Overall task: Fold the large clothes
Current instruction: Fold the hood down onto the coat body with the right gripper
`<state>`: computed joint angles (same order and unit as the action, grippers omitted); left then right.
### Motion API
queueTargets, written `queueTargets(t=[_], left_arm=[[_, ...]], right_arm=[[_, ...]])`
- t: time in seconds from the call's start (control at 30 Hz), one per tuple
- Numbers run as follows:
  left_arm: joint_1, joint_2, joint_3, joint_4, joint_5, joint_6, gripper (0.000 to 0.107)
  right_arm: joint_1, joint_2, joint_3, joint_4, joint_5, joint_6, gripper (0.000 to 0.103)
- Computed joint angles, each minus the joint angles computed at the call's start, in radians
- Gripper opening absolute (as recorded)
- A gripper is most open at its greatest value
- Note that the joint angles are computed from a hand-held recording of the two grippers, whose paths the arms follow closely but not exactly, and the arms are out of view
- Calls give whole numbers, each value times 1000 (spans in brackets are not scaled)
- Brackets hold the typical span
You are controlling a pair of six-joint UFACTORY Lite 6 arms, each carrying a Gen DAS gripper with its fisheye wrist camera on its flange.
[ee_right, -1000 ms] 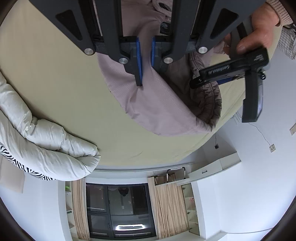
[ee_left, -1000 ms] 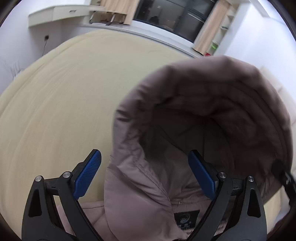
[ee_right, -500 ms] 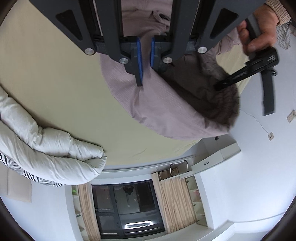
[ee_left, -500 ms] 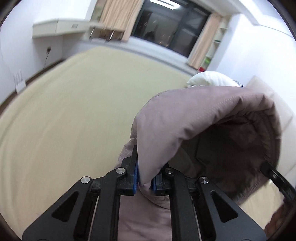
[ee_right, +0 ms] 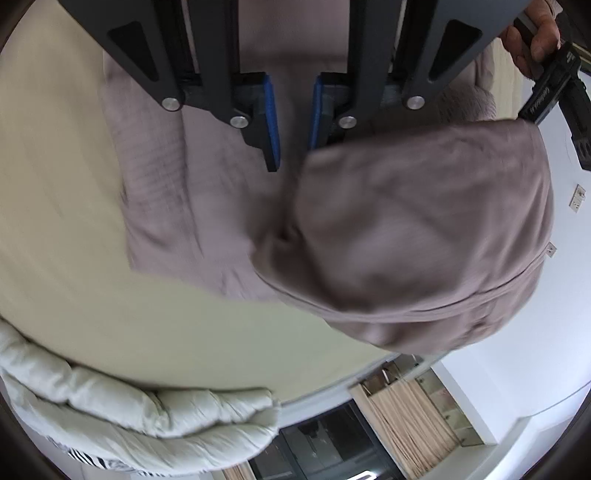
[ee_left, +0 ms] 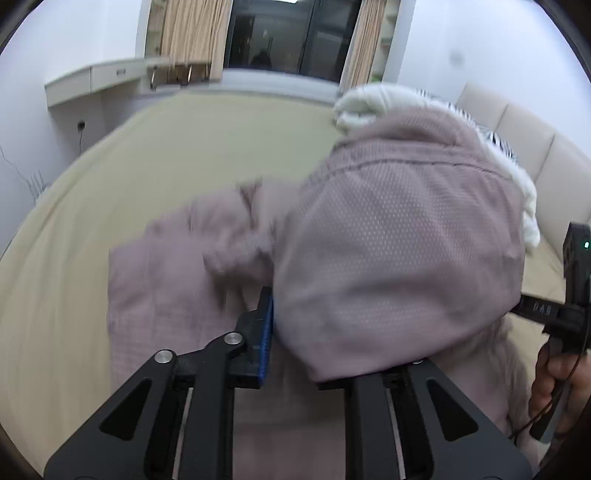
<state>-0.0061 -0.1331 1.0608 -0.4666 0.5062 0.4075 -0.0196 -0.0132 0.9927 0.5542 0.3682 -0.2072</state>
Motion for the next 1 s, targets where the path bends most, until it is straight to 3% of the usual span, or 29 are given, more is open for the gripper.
queueTargets(t=[0.07,0.17,0.23,0.3,0.47,0.53,0.67,0.73,0.77,0.83,0.93,1.0], left_arm=[[23,-77,-87,-30,69,8,18],[91,-233,-196,-17,180,-10,18],[142,-317,-212,-49,253,22,18],[146,-310,-119,-65,269,18,18],[62,-20,330,-107,237,-9,18],[23,95,462,-91,268,-6,18],[-103,388,680,133,224,-178,18],[-101,538,767,185,262,-237,18],[-96,577,748,178,246,-244,18],[-65,587,652,116,184,-186,18],[-74,553,503,72,55,-118,18],[-84,583,488,68,17,-104,18]], right_arm=[[-25,-91,-93,15,13,-15,22],[-59,-214,-154,-70,58,57,49],[-59,-285,-154,-130,87,114,53],[-36,-310,-98,-125,123,111,53],[133,-204,111,-224,120,200,53],[182,-100,201,-289,95,254,50],[227,124,340,-355,71,344,43],[232,253,422,-442,99,415,35],[221,328,468,-458,131,435,30],[195,421,501,-468,142,434,4],[164,410,388,-348,18,268,1],[183,382,319,-416,-58,284,1]])
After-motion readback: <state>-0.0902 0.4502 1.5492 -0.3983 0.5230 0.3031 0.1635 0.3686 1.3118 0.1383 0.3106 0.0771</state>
